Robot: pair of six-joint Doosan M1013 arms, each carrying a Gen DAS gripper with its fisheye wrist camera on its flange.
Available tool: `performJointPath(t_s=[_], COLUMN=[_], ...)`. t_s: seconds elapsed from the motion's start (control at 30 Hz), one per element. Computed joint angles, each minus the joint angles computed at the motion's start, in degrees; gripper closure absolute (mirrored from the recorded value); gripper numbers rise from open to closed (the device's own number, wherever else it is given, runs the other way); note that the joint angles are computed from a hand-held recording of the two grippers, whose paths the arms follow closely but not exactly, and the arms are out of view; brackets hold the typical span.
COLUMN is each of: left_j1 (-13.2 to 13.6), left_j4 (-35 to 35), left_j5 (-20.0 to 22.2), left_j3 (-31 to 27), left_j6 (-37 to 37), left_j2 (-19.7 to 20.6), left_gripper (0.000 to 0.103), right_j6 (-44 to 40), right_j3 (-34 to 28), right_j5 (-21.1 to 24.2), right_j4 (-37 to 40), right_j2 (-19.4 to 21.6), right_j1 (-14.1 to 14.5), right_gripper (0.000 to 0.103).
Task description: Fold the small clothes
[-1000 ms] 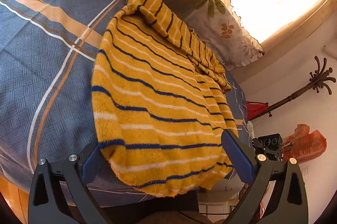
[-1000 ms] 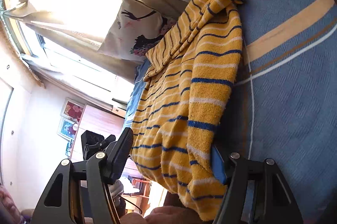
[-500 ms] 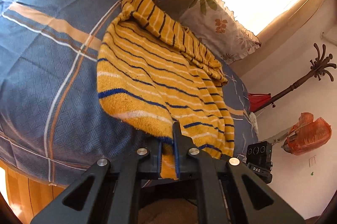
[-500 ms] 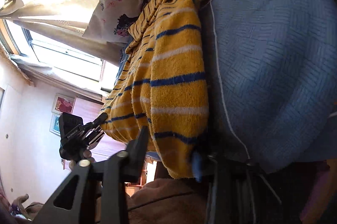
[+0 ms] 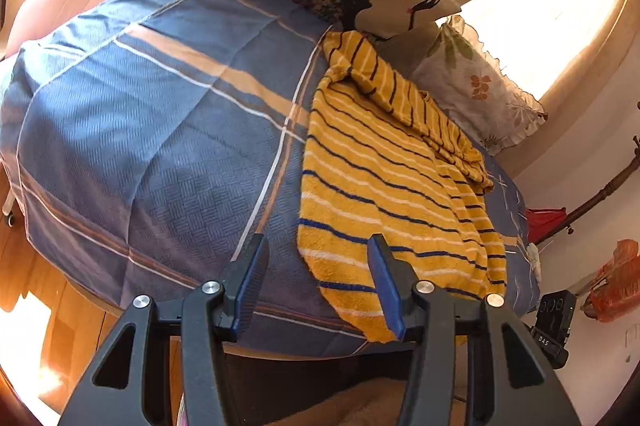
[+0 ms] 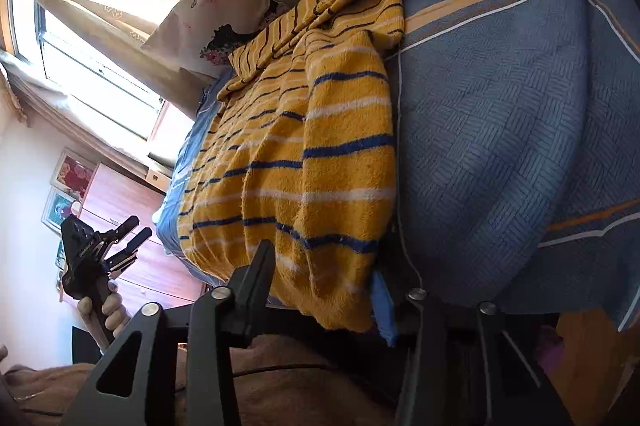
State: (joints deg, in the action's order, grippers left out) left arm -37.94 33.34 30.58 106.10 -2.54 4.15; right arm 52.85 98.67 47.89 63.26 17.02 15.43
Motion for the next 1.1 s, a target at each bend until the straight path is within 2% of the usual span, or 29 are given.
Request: performJointPath(t_s=[0.13,0.2,0.3,0.37,0.4,0.43,0.47,0.5,0.67,0.73,0.8,0.87,1.0,1.1], left_j1=[0.9,0.8,0.8,0.5,0.4,0.3,0.3,0.1,-1.3,-0.5,0.8,2.6,7.7,10.7], left_j4=[-10.4,-17.4,-29.4,-32.3,-32.9,-33.6,-34.9,-33.4,-13.1,-9.5,-9.8,-10.3,-25.7,-28.0], left_j5=[-6.8,-10.1,-12.2,-11.9,-10.8,-10.6,-10.9,-11.4,-13.4,-15.5,-14.6,-13.2,-8.4,-1.8], left_j3=[1.5,1.4,0.1,-1.2,-2.0,-2.2,-2.2,-1.8,-1.2,-1.6,-3.8,-6.9,-16.5,-24.7], left_j6=[8.5,15.8,29.4,32.8,33.9,34.9,36.2,34.6,18.6,16.6,17.9,19.7,35.3,37.8], left_j2=[1.5,2.6,4.6,6.0,6.5,6.7,6.5,5.9,1.8,1.5,2.4,4.3,10.8,16.3], left_gripper=[0.053,0.053,0.053,0.053,0.057,0.084,0.094,0.094,0.094,0.094,0.094,0.094,0.094,0.093], right_j6=[2.9,4.9,6.4,4.9,3.7,2.9,2.0,1.1,-7.6,-10.5,-11.8,-10.8,-4.1,4.6], right_j3=[-1.2,-1.4,-1.8,-1.6,-1.7,-1.9,-2.0,-2.2,-2.7,-3.5,-5.4,-8.4,-18.2,-27.6], right_j5=[-2.3,-2.6,-1.8,-1.4,-0.5,0.4,1.8,3.5,9.0,9.9,10.5,9.2,6.5,2.3], right_j4=[-7.4,-10.8,-11.5,-9.8,-8.6,-7.5,-6.8,-5.6,4.2,7.7,10.2,10.6,8.9,3.2], right_j2=[0.1,0.2,1.1,1.4,1.7,2.0,2.2,2.4,1.1,0.9,1.8,3.4,8.9,13.8], right_j1=[2.1,2.5,2.7,2.5,2.3,2.2,1.8,1.4,0.0,-0.5,-0.7,-0.4,0.5,1.3], right_gripper=[0.04,0.039,0.039,0.039,0.044,0.053,0.082,0.09,0.09,0.09,0.09,0.09,0.09,0.09])
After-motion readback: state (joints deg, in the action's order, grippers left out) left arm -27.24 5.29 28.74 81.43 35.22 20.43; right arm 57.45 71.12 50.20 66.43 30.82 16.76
